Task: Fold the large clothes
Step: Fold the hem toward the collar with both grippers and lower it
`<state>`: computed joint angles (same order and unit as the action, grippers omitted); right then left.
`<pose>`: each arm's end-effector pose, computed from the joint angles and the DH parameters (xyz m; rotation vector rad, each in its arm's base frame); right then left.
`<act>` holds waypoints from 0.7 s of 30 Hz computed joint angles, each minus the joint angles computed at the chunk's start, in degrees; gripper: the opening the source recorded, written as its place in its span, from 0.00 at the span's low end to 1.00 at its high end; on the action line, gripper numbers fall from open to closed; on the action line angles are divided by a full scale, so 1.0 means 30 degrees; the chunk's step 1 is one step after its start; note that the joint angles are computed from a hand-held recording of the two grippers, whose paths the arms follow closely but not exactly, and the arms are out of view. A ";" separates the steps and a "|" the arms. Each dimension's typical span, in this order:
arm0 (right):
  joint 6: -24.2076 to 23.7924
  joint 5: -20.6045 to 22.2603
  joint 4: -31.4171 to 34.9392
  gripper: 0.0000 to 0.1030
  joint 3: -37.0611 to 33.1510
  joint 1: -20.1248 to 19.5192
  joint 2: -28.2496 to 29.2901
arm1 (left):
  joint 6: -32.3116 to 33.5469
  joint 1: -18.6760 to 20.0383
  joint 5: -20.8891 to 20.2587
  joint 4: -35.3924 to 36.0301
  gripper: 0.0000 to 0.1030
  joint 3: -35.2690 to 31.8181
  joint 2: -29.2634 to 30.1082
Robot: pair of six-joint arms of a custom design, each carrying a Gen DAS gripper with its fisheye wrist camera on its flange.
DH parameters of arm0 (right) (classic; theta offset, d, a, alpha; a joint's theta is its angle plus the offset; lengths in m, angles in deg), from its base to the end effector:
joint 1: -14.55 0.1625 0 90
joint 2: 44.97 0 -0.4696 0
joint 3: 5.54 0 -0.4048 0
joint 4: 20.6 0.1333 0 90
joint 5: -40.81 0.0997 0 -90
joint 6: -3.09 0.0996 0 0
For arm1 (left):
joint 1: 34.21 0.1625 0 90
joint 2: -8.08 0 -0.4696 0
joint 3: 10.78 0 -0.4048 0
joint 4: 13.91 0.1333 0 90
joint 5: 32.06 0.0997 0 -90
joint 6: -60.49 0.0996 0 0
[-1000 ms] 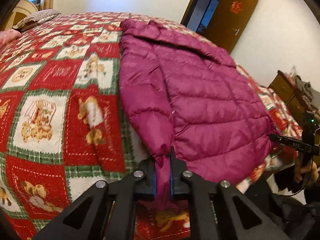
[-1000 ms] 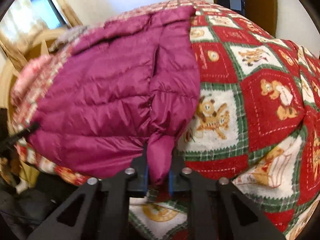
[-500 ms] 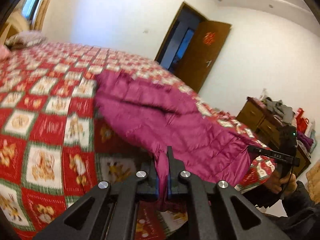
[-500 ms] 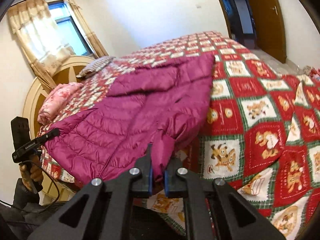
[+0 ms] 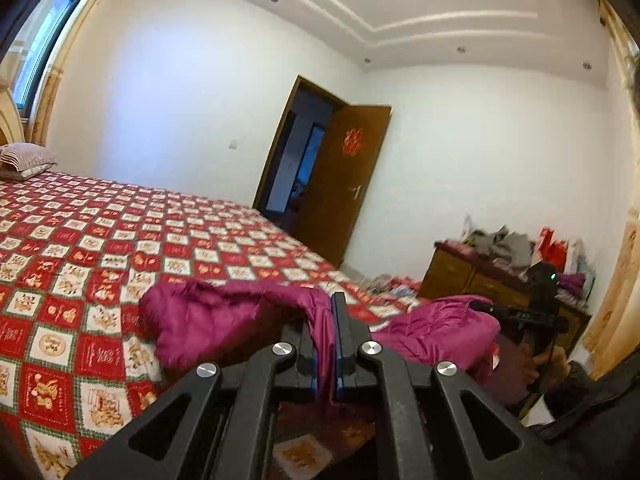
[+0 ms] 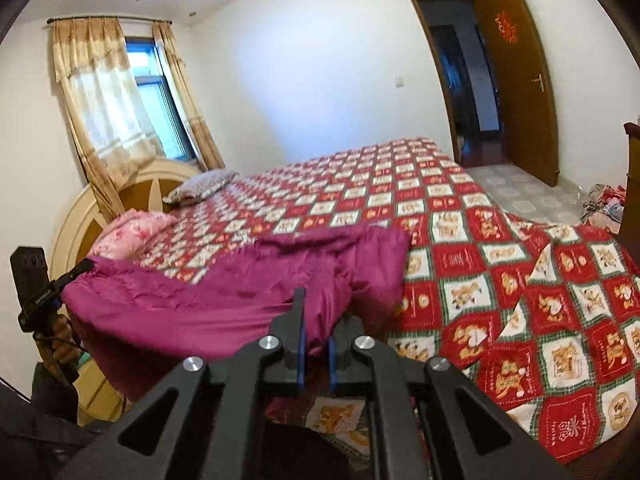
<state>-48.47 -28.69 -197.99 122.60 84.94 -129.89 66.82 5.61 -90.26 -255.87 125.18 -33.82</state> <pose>-0.0004 -0.5021 0.3556 0.9423 -2.5651 1.1861 -0.2232 -0.4280 0.1118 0.8583 2.4508 -1.5891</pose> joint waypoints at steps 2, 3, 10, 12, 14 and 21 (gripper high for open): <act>0.0316 0.0090 0.0175 0.10 -0.0498 0.0382 0.0302 | -0.0221 0.0403 0.0008 0.1015 0.05 -0.0515 -0.0486; 0.0537 -0.0066 0.0024 0.10 -0.1012 0.0822 0.0814 | -0.0552 0.0719 0.0399 0.2254 0.05 -0.1069 -0.0785; 0.2882 -0.2472 -0.0298 0.10 -0.5943 0.3421 0.5662 | -0.2970 0.3561 0.1892 0.8665 0.06 -0.5418 -0.1197; 0.3604 -0.3738 -0.0051 0.10 -0.7659 0.4010 0.7123 | -0.3414 0.4411 0.2253 1.0003 0.07 -0.7009 -0.0729; 0.4273 -0.4830 0.0242 0.10 -0.9437 0.4412 0.8643 | -0.3993 0.5317 0.2746 1.1444 0.07 -0.8808 -0.0026; 0.5112 -0.8569 0.0640 0.11 -1.4283 0.4898 1.3397 | -0.5801 0.7247 0.5487 1.6444 0.07 -1.3879 0.2648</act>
